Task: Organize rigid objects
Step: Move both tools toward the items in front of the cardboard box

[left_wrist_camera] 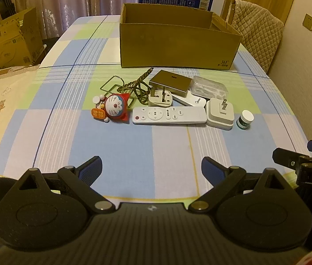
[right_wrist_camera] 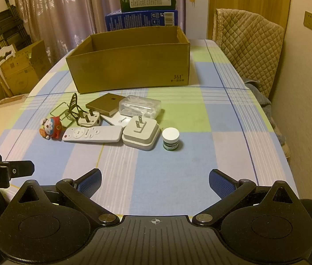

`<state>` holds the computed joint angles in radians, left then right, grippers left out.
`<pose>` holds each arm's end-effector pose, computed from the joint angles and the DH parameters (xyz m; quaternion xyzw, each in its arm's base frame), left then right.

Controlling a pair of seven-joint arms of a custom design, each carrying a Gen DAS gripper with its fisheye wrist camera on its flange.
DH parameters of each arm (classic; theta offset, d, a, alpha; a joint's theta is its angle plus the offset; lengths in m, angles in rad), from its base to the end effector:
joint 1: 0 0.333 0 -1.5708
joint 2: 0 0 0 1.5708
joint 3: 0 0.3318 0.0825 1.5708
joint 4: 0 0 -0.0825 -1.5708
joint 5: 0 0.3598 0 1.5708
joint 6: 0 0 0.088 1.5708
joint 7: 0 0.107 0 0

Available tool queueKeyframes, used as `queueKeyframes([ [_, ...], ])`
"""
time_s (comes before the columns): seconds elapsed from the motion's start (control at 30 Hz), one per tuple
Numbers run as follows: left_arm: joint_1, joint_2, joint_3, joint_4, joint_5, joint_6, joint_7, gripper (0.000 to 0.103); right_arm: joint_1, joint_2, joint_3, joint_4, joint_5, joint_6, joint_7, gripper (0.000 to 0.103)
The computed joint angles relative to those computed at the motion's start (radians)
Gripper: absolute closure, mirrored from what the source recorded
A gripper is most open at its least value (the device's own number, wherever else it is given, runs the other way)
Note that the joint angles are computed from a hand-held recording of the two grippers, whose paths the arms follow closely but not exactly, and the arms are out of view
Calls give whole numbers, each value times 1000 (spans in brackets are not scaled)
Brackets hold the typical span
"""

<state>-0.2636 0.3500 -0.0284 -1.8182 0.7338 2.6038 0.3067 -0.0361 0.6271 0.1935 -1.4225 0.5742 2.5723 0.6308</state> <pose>0.6258 -0.2006 0.4181 -0.7957 0.5170 -0.2010 0.2432 0.7433 0.0722 0.4147 -0.8312 0.4272 -0.1278 0.3320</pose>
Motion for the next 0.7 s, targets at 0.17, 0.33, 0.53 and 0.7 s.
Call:
queueKeyframes([
  [0.17,1,3,-1,4,-6,0,5,8,-1,3,1,-4,1,2,-4,2],
  [0.33,1,8,1,4,-11,6,2,9,3,11,-3,6,-9,-2,8,2],
  [0.53,10,27,6,20,-29,23,35,11,-9,56,14,63,1,-13,8,2],
  [0.7,13,62,19,59,-38,29,65,11,-13,118,35,139,19,-6,-22,3],
])
